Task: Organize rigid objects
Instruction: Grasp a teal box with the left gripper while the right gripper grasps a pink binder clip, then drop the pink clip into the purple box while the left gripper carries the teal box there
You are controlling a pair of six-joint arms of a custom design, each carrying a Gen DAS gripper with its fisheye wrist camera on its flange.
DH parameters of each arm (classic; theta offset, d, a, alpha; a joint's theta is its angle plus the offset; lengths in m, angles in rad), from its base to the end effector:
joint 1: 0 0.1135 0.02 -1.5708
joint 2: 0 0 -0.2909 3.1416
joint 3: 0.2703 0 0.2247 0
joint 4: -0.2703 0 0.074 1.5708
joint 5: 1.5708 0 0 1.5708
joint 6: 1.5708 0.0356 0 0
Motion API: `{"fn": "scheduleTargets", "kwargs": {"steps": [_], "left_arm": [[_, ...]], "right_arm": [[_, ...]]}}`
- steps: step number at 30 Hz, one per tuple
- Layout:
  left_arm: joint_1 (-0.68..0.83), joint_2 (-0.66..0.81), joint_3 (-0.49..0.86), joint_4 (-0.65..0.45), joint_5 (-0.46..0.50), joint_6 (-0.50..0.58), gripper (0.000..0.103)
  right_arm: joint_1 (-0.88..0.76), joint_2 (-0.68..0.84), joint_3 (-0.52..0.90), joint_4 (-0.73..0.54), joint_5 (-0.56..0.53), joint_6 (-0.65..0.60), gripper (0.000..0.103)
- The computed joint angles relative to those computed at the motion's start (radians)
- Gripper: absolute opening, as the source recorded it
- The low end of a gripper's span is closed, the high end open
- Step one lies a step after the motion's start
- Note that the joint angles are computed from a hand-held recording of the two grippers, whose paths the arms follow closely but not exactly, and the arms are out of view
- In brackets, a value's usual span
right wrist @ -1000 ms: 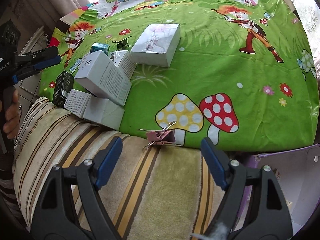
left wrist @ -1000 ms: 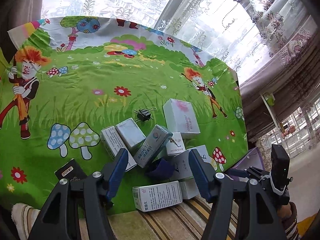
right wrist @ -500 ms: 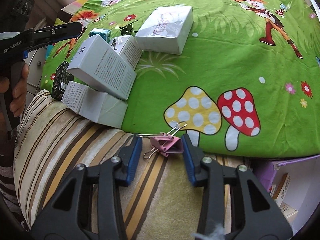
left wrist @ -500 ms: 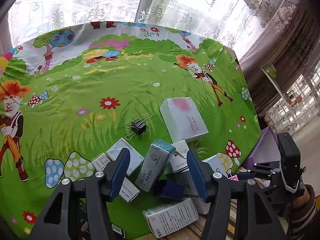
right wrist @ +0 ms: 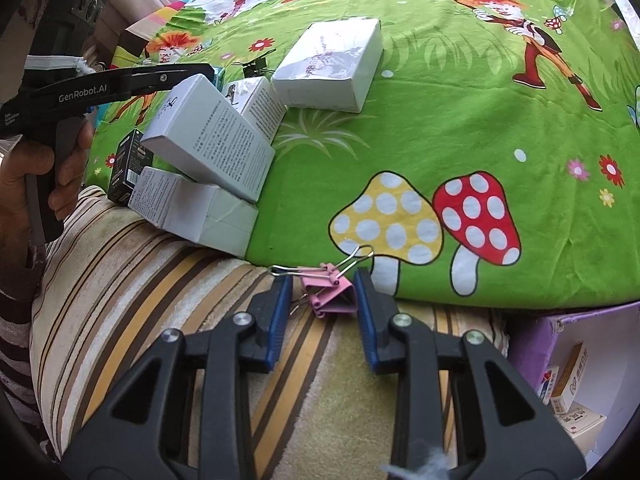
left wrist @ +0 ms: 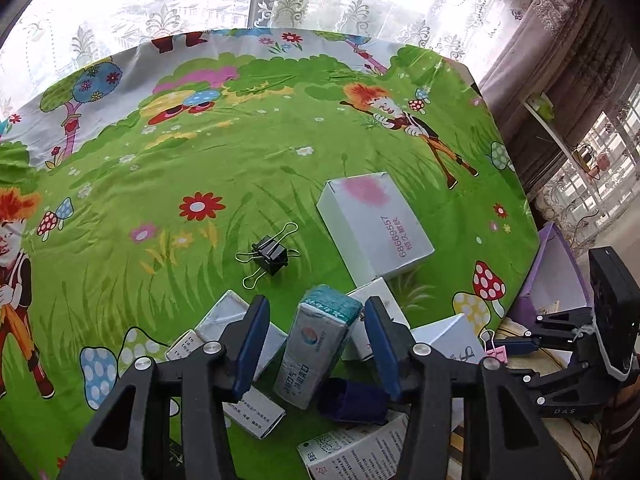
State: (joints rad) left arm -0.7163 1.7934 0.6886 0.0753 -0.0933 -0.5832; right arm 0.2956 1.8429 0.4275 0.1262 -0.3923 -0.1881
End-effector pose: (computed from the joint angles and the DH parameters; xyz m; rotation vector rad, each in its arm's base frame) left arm 0.2220 -0.1889 0.1369 0.1412 2.6310 -0.3443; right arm 0.2071 0.0773 0.0864 -0.7542 2.7250 0.5823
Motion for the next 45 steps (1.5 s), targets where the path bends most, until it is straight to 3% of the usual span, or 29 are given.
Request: {"fn": "scheduleTargets", "kwargs": {"steps": [3, 16, 22, 29, 38, 45], "left_arm": [[0.001, 0.006, -0.010, 0.022, 0.008, 0.006, 0.034], [-0.028, -0.135, -0.139, 0.136, -0.055, -0.081, 0.031], [-0.082, -0.237, -0.182, 0.120, -0.158, -0.135, 0.031], [-0.197, -0.396, -0.223, 0.074, -0.289, -0.244, 0.031], [-0.449, -0.440, -0.188, 0.054, -0.487, -0.414, 0.031], [-0.564, -0.315, -0.191, 0.310, -0.423, -0.501, 0.031]], "right_arm": [[0.003, -0.020, -0.018, 0.018, 0.010, 0.004, 0.035], [-0.013, -0.102, -0.080, 0.063, 0.006, 0.016, 0.029], [-0.015, -0.164, -0.118, 0.082, 0.013, 0.022, 0.029], [0.017, -0.361, -0.203, 0.106, 0.096, 0.047, 0.029], [-0.034, -0.627, -0.262, -0.004, 0.114, 0.039, 0.029], [-0.280, -0.800, -0.259, -0.222, -0.014, -0.091, 0.029]]}}
